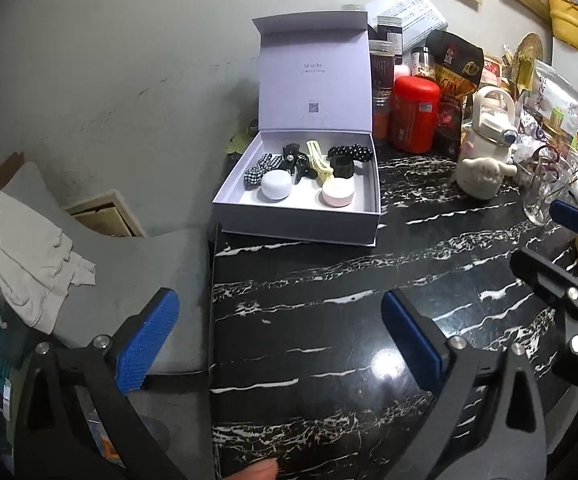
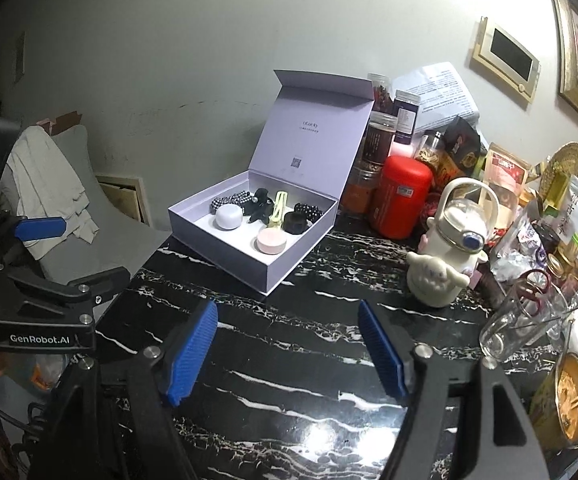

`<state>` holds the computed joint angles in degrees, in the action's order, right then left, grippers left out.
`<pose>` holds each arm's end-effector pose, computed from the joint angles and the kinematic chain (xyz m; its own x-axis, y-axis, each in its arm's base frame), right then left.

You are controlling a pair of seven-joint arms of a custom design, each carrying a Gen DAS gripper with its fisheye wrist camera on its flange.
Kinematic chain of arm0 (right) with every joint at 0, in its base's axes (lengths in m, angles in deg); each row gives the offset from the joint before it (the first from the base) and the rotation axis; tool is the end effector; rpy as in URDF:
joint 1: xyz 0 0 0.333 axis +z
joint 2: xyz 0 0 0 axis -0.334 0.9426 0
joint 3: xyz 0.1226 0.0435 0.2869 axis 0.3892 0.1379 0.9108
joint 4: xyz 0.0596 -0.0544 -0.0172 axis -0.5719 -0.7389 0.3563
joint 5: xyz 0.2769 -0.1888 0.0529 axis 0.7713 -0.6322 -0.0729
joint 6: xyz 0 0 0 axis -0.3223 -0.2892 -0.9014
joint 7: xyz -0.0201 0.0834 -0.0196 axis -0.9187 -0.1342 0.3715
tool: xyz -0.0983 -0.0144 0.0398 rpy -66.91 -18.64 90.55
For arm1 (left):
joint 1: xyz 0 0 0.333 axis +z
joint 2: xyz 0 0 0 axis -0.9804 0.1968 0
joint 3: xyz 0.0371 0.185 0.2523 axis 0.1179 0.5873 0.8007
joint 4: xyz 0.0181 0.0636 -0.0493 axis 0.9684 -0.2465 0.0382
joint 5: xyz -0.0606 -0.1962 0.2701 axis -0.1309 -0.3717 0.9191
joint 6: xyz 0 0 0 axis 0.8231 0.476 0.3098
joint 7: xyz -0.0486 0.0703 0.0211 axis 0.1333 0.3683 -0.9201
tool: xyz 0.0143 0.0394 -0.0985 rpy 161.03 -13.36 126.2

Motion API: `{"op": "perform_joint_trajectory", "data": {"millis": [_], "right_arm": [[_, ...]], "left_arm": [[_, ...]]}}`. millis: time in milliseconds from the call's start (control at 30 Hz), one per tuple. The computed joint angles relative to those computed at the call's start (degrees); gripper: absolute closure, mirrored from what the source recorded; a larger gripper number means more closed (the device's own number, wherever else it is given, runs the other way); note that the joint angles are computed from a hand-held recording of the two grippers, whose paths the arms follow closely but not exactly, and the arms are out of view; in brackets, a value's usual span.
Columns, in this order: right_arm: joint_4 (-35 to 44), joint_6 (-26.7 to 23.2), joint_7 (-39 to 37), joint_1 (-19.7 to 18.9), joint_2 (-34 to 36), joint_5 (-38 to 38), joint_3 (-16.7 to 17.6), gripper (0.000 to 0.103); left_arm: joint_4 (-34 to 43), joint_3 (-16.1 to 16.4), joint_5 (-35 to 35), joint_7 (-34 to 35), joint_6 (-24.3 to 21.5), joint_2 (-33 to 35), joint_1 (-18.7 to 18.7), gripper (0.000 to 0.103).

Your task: Organize objects

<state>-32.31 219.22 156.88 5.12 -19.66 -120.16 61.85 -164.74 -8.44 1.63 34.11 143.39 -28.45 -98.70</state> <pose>0.4911 0.2908 0.5464 0.3895 -0.9180 0.0749 -0.5297 -0.2897 -0.7972 0.5014 -0.3119 0.5299 -0.0463 -0.9914 -0.1223 -0.6971 0.1198 -0.7069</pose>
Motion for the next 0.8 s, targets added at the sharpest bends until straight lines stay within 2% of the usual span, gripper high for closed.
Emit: {"op": "perform_joint_trajectory", "data": {"millis": [167,800], "right_arm": [[-1.55,1.29,0.82,-0.35,-0.79,-0.08,0.23,0.029],[-0.09,-0.33,-6.45,0.64,2.52,7.69,-0.2,0.029]], "left_arm": [[-2.11,-0.14,-0.86,-0.23,2.18,-0.98,0.39,0.002],[-1.27,-0.1,-2.76,1.38,1.4,0.81,0.14,0.002]]}}
